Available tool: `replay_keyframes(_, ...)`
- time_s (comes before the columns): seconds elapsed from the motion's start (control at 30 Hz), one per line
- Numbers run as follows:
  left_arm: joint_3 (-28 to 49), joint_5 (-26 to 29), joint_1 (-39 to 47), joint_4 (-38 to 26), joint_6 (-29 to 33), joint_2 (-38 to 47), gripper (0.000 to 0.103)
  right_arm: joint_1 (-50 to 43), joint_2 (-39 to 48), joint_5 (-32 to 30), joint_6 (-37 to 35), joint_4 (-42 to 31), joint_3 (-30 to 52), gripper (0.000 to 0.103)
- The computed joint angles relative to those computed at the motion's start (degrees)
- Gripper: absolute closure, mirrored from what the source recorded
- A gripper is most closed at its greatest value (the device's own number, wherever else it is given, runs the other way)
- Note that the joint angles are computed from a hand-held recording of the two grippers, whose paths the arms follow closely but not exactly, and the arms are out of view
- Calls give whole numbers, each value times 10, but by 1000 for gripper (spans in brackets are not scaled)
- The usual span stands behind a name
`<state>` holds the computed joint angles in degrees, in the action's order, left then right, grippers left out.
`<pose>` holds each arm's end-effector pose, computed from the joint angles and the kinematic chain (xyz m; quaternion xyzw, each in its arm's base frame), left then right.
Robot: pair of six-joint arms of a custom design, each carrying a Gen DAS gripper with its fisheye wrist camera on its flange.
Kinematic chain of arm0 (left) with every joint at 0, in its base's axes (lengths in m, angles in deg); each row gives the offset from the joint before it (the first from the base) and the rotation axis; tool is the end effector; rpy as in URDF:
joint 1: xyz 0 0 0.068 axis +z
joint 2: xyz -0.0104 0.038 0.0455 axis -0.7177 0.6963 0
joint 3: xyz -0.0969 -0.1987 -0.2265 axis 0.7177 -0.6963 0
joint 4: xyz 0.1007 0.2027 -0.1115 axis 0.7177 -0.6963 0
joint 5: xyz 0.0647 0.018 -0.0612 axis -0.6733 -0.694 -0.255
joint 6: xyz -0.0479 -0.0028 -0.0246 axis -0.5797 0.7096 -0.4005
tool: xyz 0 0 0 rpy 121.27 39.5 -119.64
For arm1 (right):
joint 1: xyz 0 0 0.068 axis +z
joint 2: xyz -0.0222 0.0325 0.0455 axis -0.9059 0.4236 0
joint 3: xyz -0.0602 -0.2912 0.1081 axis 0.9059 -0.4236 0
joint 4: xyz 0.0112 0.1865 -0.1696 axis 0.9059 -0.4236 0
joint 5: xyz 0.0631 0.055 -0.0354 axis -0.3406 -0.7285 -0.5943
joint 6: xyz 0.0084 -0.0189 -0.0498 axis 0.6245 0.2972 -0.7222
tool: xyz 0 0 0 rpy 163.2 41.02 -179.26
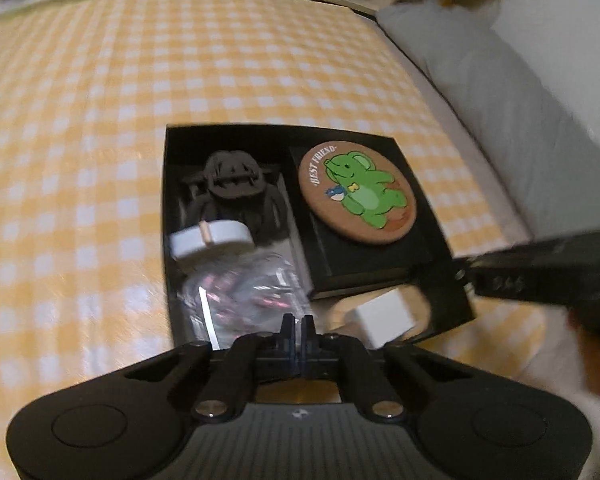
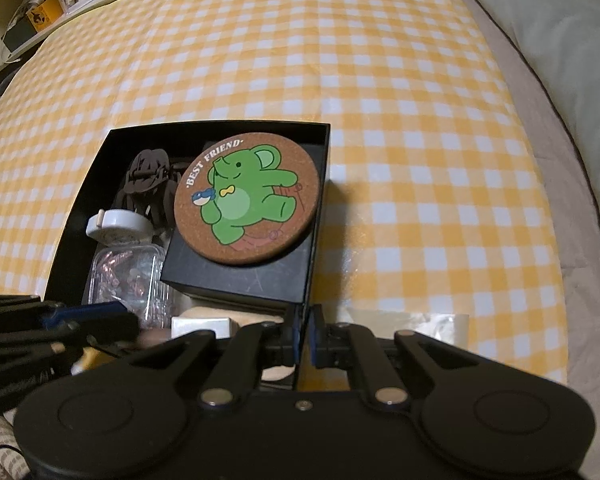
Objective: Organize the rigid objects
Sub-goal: 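Open the left tool to release the stamp beside the wooden block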
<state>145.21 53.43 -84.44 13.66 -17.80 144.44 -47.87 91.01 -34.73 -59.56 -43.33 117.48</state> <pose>0.2622 -0.1995 0.2164 -0.0855 0.9589 -0.0924 0.2545 0.3817 0.1229 0.2236 -0.2459 0.9514 0.0839 0.1652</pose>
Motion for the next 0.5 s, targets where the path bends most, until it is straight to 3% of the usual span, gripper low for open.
replay_keyframes(0.1, 21, -16, 0, -41, 34, 5, 103, 0, 0, 0, 0, 0, 1, 97)
replay_keyframes(0.23, 38, 12, 11, -80, 58, 11, 103, 0, 0, 0, 0, -1, 1, 97)
replay_keyframes(0.5, 40, 43, 15, -35, 67, 33, 103, 0, 3, 1, 0, -1, 4, 97)
